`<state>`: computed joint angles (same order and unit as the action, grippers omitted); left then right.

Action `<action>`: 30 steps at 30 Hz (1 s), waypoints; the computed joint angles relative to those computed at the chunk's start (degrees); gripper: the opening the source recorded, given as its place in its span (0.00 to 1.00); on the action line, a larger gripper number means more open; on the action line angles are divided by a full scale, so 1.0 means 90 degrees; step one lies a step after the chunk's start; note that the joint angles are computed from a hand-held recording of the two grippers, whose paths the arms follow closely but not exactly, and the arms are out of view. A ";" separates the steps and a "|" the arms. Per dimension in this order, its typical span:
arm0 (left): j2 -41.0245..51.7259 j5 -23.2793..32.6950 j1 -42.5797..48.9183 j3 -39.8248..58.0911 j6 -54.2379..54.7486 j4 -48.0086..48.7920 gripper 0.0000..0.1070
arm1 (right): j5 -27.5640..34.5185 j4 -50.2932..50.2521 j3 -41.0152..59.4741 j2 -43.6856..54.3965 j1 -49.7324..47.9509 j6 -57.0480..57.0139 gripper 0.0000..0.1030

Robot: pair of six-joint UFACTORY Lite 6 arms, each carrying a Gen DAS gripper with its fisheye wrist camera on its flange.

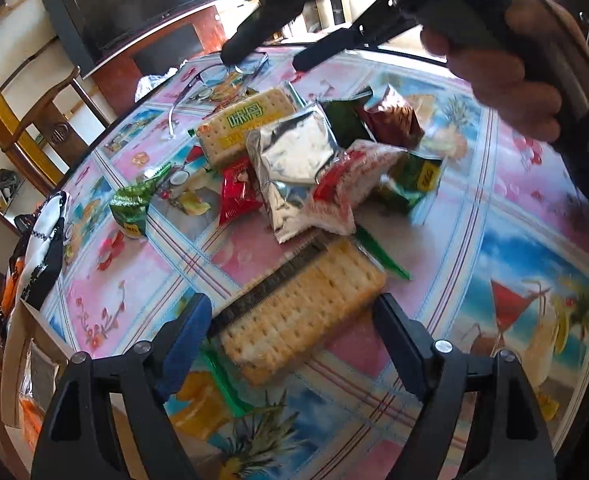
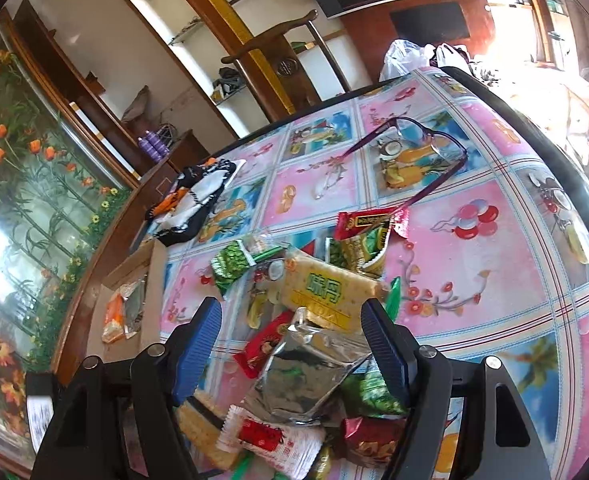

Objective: Organize snacks

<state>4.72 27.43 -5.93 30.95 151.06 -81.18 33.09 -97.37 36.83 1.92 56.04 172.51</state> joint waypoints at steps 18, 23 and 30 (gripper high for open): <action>0.0096 0.0033 -0.0082 0.0365 -0.2235 0.1690 0.44 | -0.1459 0.2815 0.1392 0.1580 -0.1313 -0.5165 0.76; 0.0256 -0.0369 -0.0236 0.0387 -0.1632 0.0664 0.75 | -0.0274 0.4079 0.2249 0.2094 -0.0778 -0.6634 0.76; 0.0360 -0.0099 -0.0216 0.0612 -0.2435 0.1455 0.46 | 0.0598 0.4346 0.3044 0.2855 -0.0584 -0.7291 0.75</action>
<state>7.96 26.54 -7.88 36.45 129.15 -68.08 38.47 -58.25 64.23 27.62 50.78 106.89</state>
